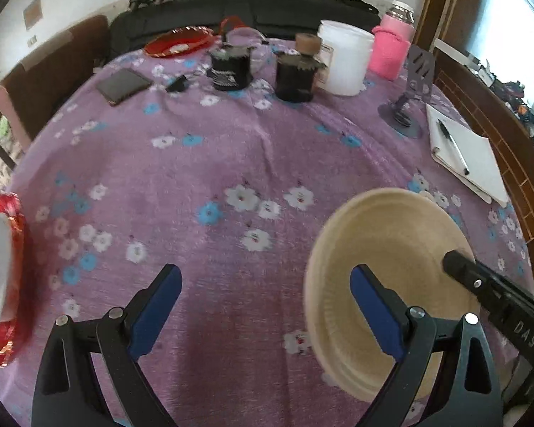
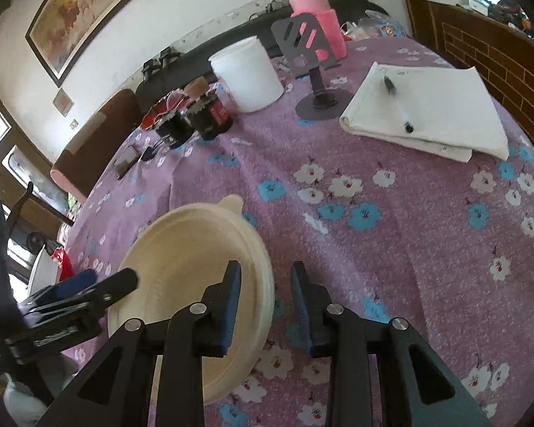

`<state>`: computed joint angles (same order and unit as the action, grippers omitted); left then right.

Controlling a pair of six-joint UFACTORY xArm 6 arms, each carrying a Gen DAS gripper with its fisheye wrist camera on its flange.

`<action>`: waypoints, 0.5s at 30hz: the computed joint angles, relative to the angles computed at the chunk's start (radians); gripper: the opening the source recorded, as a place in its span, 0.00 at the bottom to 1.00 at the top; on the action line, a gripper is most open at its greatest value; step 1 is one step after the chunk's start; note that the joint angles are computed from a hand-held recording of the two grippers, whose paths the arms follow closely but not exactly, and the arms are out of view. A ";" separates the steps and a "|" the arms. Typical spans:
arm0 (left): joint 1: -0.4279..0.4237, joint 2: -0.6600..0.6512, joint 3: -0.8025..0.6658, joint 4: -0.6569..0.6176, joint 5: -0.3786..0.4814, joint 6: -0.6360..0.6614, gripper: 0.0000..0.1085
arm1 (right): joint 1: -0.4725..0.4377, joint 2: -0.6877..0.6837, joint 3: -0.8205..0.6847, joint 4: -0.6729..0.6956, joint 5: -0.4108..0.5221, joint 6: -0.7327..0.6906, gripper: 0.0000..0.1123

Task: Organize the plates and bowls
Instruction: 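Close the left gripper on the tan bowl rim while the right gripper holds it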

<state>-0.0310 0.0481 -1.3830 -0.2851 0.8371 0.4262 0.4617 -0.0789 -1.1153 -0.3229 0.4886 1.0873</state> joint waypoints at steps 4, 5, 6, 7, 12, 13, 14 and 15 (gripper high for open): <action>-0.018 0.005 0.009 -0.018 0.008 0.028 0.73 | 0.016 0.025 -0.033 0.020 0.051 -0.027 0.27; -0.026 0.008 0.011 -0.014 0.007 0.036 0.71 | 0.019 0.031 -0.042 0.015 0.068 -0.027 0.27; -0.032 0.012 0.011 -0.014 0.007 0.040 0.62 | 0.020 0.035 -0.046 0.014 0.074 -0.028 0.27; -0.036 0.017 0.009 -0.014 0.010 0.045 0.51 | 0.020 0.037 -0.046 0.017 0.074 -0.030 0.27; -0.046 0.021 0.016 -0.041 0.012 0.102 0.18 | 0.019 0.035 -0.040 0.018 0.067 -0.027 0.19; -0.046 0.018 0.016 -0.046 0.013 0.110 0.16 | 0.019 0.033 -0.038 0.012 0.063 -0.023 0.17; -0.047 0.012 0.023 -0.044 0.004 0.112 0.16 | 0.019 0.030 -0.036 0.000 0.063 -0.012 0.16; -0.047 0.003 0.031 -0.044 -0.007 0.115 0.16 | 0.018 0.027 -0.031 -0.007 0.055 -0.002 0.14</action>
<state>-0.0781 0.0511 -1.3516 -0.3290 0.8305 0.5409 0.4795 -0.0519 -1.1459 -0.3296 0.5436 1.0852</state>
